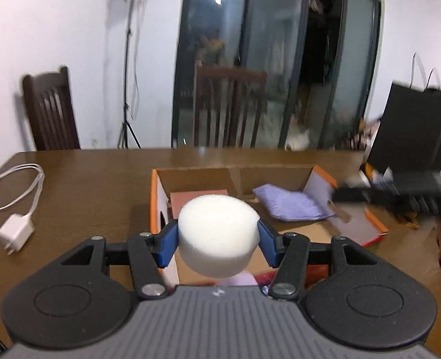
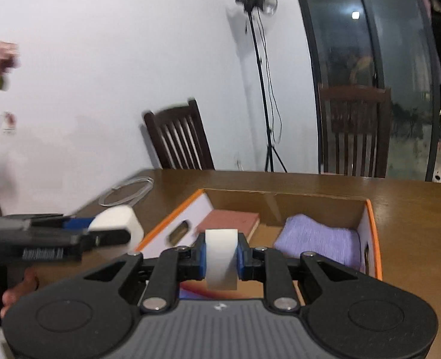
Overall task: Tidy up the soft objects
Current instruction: 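Lower both foam pieces into the box and open both grippers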
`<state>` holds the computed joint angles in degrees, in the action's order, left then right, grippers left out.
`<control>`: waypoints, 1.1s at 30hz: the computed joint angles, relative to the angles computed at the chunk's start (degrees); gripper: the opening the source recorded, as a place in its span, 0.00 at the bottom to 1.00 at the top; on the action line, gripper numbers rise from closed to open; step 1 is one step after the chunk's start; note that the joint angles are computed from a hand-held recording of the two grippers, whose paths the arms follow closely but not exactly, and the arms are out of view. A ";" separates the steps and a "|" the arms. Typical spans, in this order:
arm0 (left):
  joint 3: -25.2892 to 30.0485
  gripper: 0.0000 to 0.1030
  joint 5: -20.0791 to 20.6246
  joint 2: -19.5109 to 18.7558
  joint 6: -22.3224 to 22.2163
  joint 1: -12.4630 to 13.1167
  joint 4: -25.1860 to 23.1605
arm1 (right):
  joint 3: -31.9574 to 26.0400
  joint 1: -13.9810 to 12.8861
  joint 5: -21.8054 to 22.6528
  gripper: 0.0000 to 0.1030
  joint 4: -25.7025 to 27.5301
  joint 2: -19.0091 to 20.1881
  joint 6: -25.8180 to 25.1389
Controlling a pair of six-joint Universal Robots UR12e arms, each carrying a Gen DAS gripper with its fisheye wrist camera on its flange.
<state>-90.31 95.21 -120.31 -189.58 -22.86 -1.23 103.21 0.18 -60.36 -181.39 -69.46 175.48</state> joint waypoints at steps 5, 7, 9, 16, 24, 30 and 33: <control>6.96 0.56 -0.73 -4.33 1.75 0.85 -10.28 | -14.97 1.93 -1.69 0.18 15.73 8.57 0.44; 8.24 0.56 -0.70 -5.34 3.29 1.02 -12.52 | -19.61 2.78 -3.45 0.18 21.02 11.40 -0.70; 9.77 0.58 -0.46 -6.31 4.63 1.09 -15.09 | -23.99 3.60 -5.71 0.18 26.07 14.20 -1.34; 10.95 0.73 -0.65 -7.40 7.93 0.99 -15.71 | -29.47 4.46 -8.54 0.35 28.71 19.02 2.96; 6.77 0.74 1.54 -3.04 4.23 0.73 -11.78 | -22.93 2.58 -7.49 0.41 21.91 13.44 2.96; 0.28 0.78 5.69 2.38 3.22 -1.04 -4.40 | -14.11 1.17 -8.69 0.44 16.15 5.35 -0.51; -4.24 0.78 8.86 4.85 2.28 -2.66 0.64 | -7.82 0.32 -8.76 0.50 11.38 0.84 -1.49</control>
